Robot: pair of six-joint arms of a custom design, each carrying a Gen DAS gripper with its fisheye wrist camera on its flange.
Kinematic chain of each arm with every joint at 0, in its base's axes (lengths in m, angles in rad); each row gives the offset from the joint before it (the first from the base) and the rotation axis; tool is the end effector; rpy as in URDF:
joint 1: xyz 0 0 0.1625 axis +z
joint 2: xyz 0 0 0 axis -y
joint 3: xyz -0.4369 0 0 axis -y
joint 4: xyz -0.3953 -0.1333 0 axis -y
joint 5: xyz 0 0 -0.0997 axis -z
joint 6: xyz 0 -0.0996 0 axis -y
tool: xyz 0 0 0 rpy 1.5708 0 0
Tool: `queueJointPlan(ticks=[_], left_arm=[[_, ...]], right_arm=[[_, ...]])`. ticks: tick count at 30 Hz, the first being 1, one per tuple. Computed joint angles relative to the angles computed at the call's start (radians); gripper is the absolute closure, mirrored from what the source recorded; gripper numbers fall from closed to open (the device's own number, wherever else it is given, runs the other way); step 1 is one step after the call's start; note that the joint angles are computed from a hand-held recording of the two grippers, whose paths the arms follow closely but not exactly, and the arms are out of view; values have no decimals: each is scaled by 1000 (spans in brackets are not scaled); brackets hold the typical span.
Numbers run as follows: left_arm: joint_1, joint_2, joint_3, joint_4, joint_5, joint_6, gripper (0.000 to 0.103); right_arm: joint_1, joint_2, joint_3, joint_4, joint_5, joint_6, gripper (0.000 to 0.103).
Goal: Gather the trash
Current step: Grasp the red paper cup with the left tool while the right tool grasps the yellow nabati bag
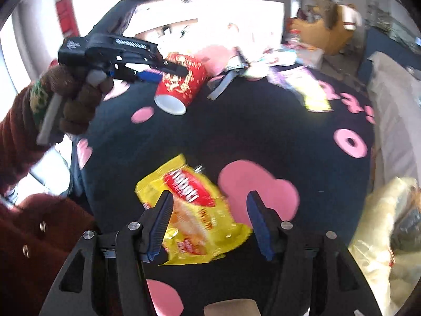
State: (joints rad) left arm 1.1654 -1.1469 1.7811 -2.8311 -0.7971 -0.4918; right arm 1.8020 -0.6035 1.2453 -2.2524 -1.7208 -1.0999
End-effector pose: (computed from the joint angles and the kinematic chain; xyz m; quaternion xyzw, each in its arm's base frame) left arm -0.0583 -0.6504 0.3272 -0.1541 0.8753 -0.4127 0.1997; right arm 0.2940 -0.7320 0.0794 0.6145 -0.7851 -0.0135 0.0763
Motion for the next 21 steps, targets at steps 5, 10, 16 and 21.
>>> queueJointPlan(ticks=[5, 10, 16, 21], left_arm=[[-35, -84, 90, 66, 34, -6, 51], [-48, -114, 133, 87, 52, -16, 51], [-42, -97, 127, 76, 37, -11, 50], [-43, -99, 134, 67, 40, -25, 50]], right_arm=[[16, 37, 5, -10, -82, -30, 45], [29, 50, 9, -32, -86, -42, 43], [45, 67, -1, -37, -117, -50, 40], [47, 52, -7, -19, -87, 28, 92]])
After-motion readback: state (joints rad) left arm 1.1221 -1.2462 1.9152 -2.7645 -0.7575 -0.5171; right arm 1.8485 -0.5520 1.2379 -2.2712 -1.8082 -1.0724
